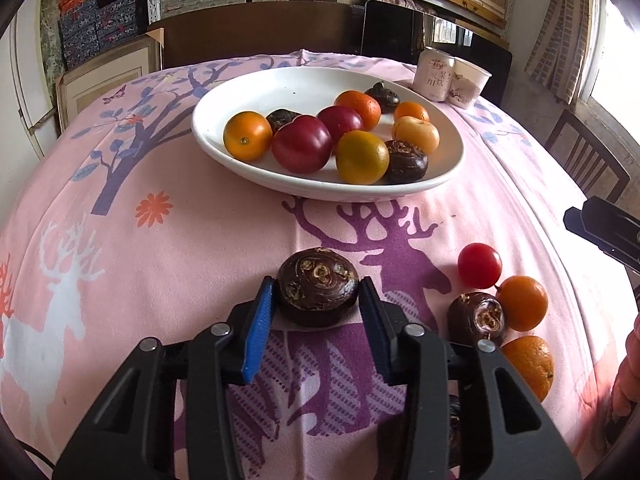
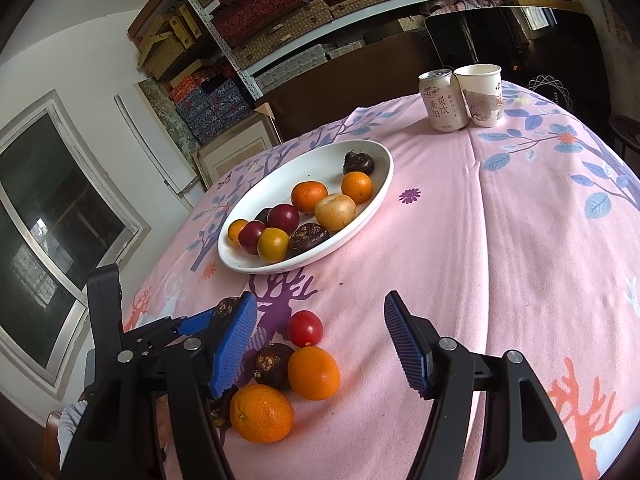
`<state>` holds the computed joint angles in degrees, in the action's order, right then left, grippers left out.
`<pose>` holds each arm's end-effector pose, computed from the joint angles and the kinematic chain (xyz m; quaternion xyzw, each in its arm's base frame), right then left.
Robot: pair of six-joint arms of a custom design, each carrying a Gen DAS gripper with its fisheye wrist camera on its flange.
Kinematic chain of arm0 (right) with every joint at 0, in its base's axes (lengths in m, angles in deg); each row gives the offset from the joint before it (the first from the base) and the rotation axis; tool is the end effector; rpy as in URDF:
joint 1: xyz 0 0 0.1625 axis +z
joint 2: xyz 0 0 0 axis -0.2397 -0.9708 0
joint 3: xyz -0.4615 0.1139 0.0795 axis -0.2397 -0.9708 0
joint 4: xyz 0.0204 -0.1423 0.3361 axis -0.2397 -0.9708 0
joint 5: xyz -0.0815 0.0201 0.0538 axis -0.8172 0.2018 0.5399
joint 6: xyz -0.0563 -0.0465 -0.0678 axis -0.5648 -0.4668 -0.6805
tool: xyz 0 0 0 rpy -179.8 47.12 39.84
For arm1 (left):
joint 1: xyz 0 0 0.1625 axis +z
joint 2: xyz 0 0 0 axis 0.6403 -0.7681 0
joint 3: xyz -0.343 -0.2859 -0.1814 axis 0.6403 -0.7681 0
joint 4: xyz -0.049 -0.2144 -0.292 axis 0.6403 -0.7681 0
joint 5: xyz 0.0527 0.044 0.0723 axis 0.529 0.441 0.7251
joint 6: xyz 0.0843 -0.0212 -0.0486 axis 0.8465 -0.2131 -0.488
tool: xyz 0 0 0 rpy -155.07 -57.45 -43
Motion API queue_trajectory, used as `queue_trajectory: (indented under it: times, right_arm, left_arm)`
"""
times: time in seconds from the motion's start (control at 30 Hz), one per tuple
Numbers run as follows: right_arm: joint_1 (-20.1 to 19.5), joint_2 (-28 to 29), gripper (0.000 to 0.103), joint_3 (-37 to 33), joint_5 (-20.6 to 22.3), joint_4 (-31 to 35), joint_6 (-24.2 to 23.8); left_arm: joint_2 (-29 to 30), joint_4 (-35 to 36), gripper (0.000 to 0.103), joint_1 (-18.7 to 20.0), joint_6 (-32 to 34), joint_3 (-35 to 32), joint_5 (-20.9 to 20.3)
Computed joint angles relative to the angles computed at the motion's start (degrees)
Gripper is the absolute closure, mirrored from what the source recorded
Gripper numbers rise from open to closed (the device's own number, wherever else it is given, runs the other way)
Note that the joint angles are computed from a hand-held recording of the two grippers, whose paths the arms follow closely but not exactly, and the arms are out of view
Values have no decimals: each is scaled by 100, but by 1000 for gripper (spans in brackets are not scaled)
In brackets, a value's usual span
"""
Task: Organize fruits
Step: 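Grasp a dark purple fruit with the left tool while the right tool grasps a red plum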
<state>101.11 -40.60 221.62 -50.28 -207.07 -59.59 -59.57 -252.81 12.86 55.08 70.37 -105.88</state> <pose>0.0851 -0.4961 0.2303 0.0115 -0.8669 0.4682 0.1708 -0.2307 -0.6025 0.0790 0.3842 0.8791 -0.1787 0.2184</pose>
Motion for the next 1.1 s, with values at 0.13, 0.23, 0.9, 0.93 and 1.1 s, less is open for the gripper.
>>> queue_trajectory:
  times: [0.13,0.23,0.9,0.93,1.1]
  right_arm:
    - [-31,-24,36,-36,112,282,14]
    - [-90,-83,36,-110,277,702,138]
    - [53,176,65,-1031,-259,2398,226]
    - [69,209,66,-1028,-324,2325,176]
    - [122,323,75,-1000,-543,2006,-104]
  left_arm:
    - [-18,-300,62,-49,48,114,160]
    - [-64,-436,62,-49,40,169,149]
    - [-64,-364,62,-74,103,214,96]
    - [-63,-345,62,-73,95,210,101]
    - [-53,-357,62,-80,113,219,91]
